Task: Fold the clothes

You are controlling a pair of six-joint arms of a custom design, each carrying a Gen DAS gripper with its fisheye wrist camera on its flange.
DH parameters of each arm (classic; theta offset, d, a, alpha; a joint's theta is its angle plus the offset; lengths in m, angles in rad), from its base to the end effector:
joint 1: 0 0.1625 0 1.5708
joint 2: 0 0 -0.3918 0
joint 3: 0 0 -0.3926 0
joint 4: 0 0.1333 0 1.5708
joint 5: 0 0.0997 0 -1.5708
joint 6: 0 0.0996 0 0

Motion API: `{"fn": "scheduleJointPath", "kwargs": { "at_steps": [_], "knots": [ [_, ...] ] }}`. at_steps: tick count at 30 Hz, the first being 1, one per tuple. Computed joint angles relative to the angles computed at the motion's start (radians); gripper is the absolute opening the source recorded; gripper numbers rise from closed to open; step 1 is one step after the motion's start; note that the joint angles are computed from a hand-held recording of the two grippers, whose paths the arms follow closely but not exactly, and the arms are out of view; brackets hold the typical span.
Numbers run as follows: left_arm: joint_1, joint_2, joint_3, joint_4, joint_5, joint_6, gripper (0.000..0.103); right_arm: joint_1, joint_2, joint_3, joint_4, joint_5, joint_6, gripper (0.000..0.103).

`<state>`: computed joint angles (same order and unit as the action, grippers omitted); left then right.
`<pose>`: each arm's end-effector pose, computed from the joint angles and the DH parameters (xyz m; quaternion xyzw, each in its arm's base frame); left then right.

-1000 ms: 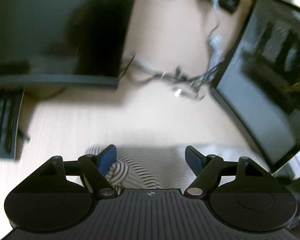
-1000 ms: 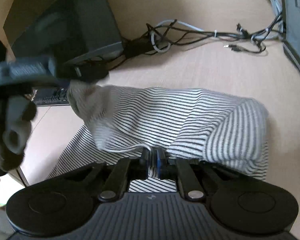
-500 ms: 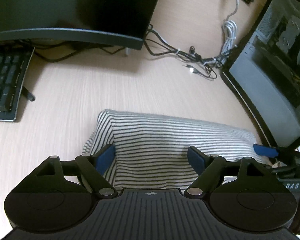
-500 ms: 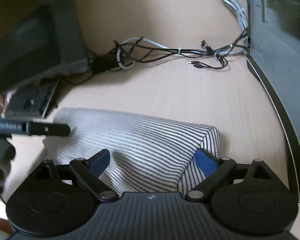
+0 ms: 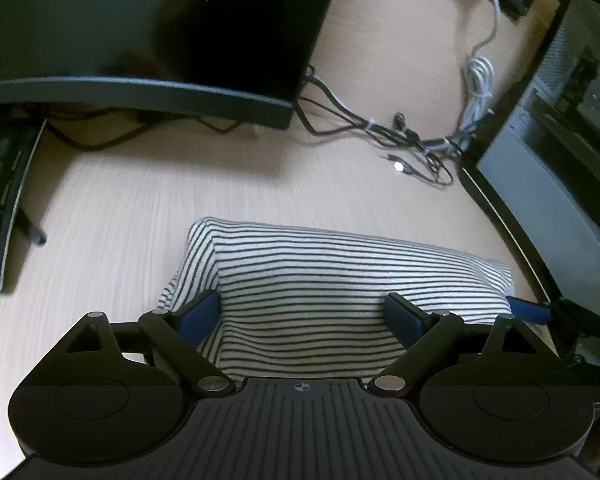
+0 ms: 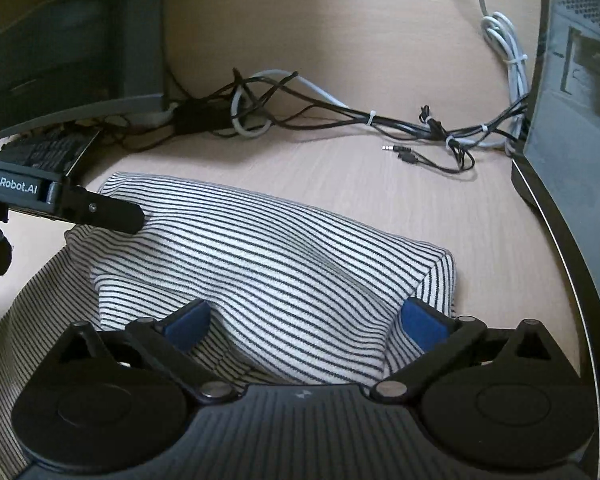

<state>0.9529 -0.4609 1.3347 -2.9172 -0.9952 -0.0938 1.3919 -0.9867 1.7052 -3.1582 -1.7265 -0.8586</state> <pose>-0.2699 -0.7034 0.0067 0.1773 0.9176 -0.3066 0.1805 0.0001 -0.6617 0.2435 0.2706 -0.8635 0.3295 0.2693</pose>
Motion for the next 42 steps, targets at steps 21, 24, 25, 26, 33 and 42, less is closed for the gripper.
{"fn": "scheduleJointPath", "kwargs": {
  "at_steps": [21,24,25,26,33,42],
  "knots": [
    [-0.026,-0.03,0.025,-0.051,0.089,-0.096,0.085,-0.007,0.05,-0.027,-0.095,0.036,0.058,0.103],
    [-0.045,-0.044,0.042,-0.148,0.088,-0.033,0.084,-0.008,0.053,-0.028,-0.101,0.037,0.057,0.103],
    [-0.045,-0.046,0.042,-0.148,0.067,-0.029,0.083,-0.008,0.053,-0.027,-0.104,0.037,0.057,0.103],
    [-0.045,-0.047,0.041,-0.146,0.044,-0.025,0.083,-0.008,0.054,-0.026,-0.106,0.038,0.056,0.103],
    [-0.014,-0.035,0.019,0.026,-0.02,-0.15,0.08,-0.013,0.05,-0.011,-0.126,0.051,0.062,0.103],
    [-0.013,-0.033,0.027,0.053,-0.014,-0.183,0.08,-0.015,0.052,-0.001,-0.158,0.058,0.072,0.103]
  ]
}}
